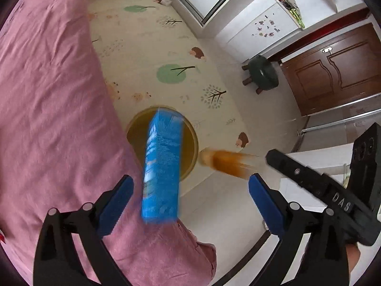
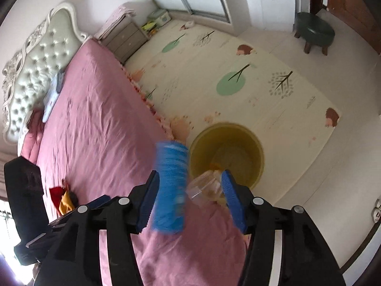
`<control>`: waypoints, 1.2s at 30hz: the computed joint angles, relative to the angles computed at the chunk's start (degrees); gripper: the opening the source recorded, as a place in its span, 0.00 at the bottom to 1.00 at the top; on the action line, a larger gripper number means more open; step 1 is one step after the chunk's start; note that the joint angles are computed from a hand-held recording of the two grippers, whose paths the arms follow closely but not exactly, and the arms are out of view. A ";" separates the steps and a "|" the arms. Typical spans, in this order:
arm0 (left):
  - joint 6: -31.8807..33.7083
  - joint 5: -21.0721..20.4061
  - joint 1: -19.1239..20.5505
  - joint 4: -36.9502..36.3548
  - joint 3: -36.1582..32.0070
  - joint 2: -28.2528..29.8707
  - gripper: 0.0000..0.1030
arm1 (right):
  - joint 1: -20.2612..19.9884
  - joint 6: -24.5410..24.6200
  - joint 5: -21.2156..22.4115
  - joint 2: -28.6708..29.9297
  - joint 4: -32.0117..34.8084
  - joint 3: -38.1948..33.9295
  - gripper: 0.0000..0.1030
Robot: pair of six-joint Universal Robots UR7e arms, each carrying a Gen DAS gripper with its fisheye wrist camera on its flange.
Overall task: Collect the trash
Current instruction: 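Open both tools to drop the box and bottle into the bin, then grasp the red cloth with the left tool while the right tool grasps the mustard bag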
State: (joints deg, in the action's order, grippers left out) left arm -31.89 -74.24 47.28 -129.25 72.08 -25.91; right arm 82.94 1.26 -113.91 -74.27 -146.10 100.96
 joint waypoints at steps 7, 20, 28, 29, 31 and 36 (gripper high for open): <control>-1.80 2.36 0.11 2.43 1.23 -1.87 0.94 | 0.78 -0.34 1.13 1.30 1.15 -1.57 0.52; -5.42 8.07 0.48 0.27 16.17 -15.56 0.94 | 8.42 -1.84 4.02 6.22 4.70 -1.87 0.52; -10.68 12.54 0.65 -1.30 28.23 -27.33 0.94 | 14.25 -2.09 4.83 10.32 6.18 -1.60 0.53; -11.31 12.98 0.75 -1.38 29.41 -28.50 0.94 | 14.99 -2.05 5.05 10.97 6.39 -1.54 0.52; -13.25 14.01 1.02 -1.11 32.31 -31.64 0.94 | 16.46 -2.15 5.39 12.51 6.82 -1.58 0.52; -17.32 16.92 2.03 1.42 38.92 -39.80 0.94 | 19.38 -2.19 6.26 15.73 7.13 -1.48 0.52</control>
